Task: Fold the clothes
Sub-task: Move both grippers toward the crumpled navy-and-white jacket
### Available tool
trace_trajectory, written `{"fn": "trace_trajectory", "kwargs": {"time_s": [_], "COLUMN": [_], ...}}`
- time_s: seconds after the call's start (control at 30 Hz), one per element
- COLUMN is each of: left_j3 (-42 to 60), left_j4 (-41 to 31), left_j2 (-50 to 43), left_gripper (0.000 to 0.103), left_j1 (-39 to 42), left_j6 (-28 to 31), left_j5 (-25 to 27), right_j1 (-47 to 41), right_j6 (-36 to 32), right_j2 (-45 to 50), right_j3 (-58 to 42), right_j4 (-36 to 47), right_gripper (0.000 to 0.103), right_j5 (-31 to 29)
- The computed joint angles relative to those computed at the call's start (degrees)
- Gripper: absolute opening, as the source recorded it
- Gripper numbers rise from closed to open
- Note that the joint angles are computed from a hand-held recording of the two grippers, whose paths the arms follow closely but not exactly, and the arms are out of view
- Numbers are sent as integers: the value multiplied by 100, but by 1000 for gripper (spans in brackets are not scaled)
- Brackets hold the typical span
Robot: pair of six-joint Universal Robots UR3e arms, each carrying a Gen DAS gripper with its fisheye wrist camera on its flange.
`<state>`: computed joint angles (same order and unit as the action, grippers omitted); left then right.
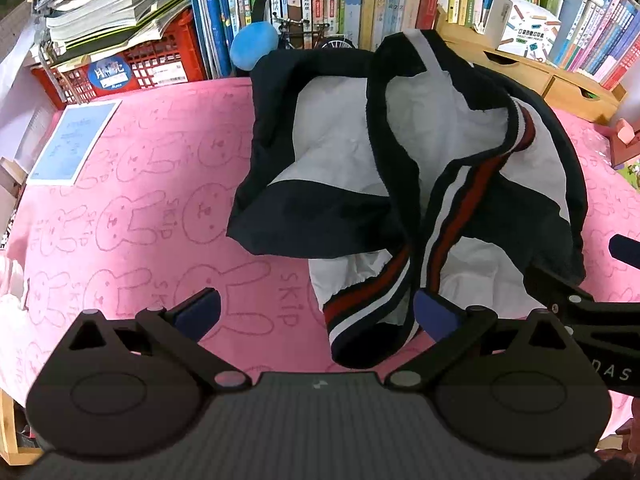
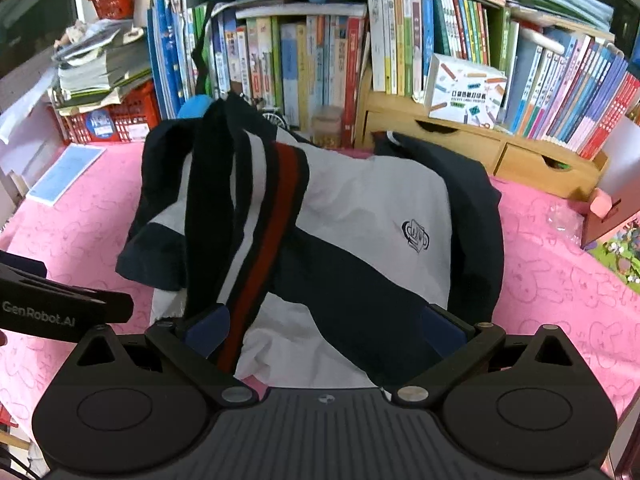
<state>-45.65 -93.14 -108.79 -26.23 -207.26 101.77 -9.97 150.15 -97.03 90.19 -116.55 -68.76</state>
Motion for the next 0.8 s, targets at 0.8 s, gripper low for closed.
{"fn": "trace_trajectory", "kwargs": {"time_s": [0.8], "left_j3": [22], "left_j4": [-123], "left_j2": [-39], "left_gripper": [103], "left_j1": [40], "left_j6": [-70], "left_j5": [-152], "right_j1": [192], "right_j6": [36], "right_j2": [182], "right_j3": [-302], "right_j4": [249], "right_gripper": [103], "right_j5": [-340]}}
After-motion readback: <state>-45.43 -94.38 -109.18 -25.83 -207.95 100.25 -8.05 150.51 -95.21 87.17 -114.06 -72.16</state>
